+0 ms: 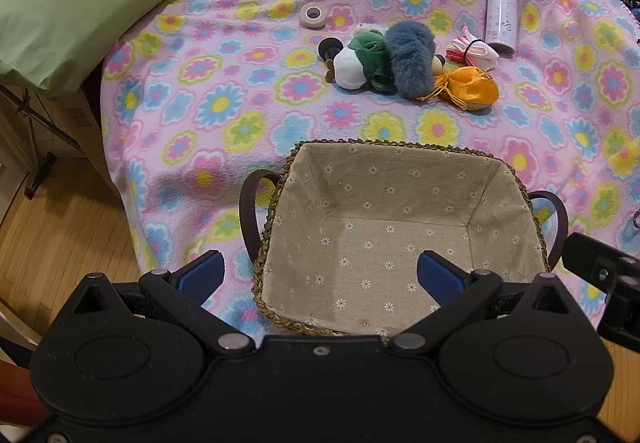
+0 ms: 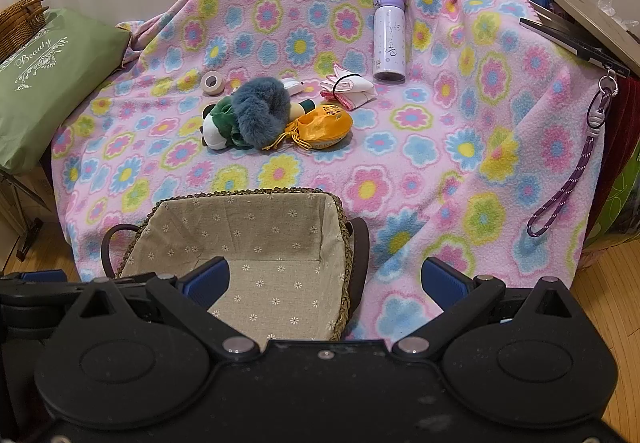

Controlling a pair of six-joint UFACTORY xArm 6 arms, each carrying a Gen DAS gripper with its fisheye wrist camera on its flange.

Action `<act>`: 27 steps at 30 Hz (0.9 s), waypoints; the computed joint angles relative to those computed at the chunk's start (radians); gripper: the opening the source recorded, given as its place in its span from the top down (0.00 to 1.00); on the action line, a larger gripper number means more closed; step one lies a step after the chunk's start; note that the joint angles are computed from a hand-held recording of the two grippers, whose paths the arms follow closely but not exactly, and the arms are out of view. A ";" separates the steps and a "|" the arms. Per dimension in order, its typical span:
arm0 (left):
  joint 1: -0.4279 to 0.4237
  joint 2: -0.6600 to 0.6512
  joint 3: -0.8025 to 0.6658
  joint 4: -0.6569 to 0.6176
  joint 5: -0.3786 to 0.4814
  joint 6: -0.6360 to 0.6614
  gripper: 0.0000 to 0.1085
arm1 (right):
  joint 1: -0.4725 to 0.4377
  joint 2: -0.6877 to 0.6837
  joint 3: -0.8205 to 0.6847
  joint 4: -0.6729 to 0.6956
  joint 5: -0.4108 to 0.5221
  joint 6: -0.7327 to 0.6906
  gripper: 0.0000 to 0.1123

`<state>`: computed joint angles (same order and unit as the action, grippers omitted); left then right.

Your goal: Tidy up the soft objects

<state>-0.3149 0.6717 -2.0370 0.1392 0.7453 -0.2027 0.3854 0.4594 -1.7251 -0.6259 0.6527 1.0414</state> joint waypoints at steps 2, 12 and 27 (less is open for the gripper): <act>0.000 -0.001 0.002 0.001 -0.001 0.000 0.08 | 0.001 0.000 0.002 -0.004 -0.001 0.003 0.08; 0.002 -0.002 0.005 -0.003 -0.002 0.002 0.08 | 0.002 -0.001 0.003 -0.005 -0.001 0.005 0.08; 0.003 -0.004 0.011 -0.004 -0.004 0.000 0.08 | 0.003 0.001 0.001 -0.006 0.000 0.006 0.08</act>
